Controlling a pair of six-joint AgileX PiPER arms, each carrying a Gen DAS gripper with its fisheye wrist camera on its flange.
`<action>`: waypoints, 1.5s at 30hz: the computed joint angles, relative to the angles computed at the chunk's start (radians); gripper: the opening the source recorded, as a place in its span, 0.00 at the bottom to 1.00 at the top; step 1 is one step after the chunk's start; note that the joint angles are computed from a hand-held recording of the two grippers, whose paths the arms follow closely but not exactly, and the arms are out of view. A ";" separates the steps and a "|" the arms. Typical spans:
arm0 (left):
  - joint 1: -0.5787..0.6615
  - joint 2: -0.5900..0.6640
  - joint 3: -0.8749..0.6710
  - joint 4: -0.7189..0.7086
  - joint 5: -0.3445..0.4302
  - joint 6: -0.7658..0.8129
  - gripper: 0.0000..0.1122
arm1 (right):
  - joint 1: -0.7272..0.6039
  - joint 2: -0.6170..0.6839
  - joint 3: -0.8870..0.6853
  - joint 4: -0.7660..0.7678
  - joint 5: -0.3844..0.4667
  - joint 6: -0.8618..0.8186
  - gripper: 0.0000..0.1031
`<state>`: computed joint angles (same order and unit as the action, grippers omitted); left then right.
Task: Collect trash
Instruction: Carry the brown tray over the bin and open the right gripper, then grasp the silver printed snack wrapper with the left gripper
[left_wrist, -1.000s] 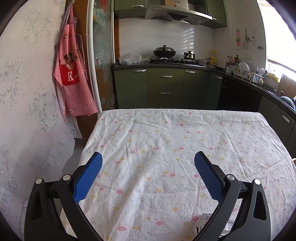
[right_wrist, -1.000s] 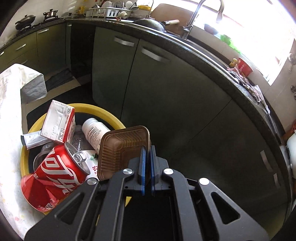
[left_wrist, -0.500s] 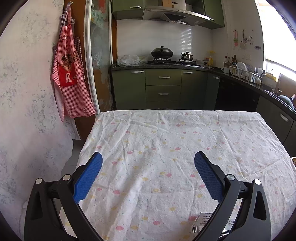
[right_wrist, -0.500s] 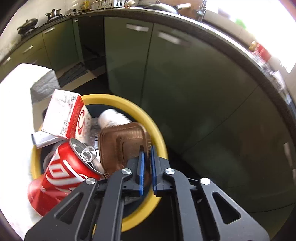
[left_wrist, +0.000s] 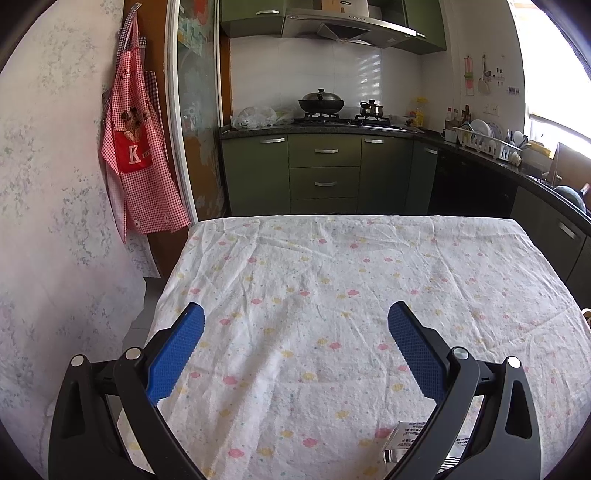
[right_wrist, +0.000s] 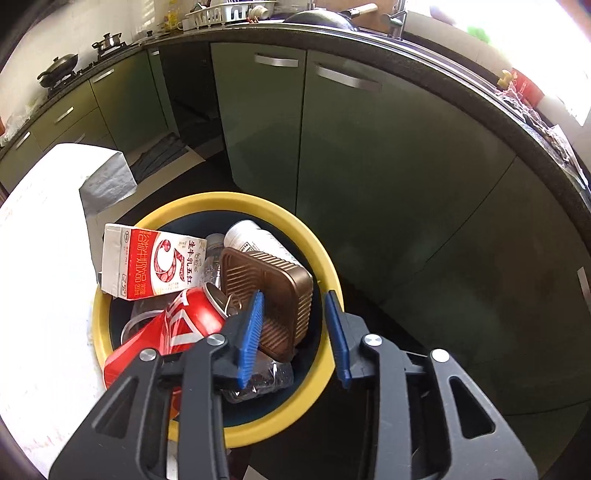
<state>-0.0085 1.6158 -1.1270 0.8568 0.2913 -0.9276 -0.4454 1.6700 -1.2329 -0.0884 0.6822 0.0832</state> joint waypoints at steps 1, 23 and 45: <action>0.000 0.000 0.000 0.003 0.000 -0.003 0.87 | 0.000 -0.007 0.007 -0.002 -0.003 0.001 0.32; -0.010 -0.047 -0.013 -0.387 0.017 0.405 0.87 | -0.064 -0.512 0.337 0.603 0.096 -0.527 0.50; -0.167 -0.013 -0.025 -0.751 0.264 0.915 0.87 | 0.185 -0.621 0.449 0.693 0.058 -0.613 0.57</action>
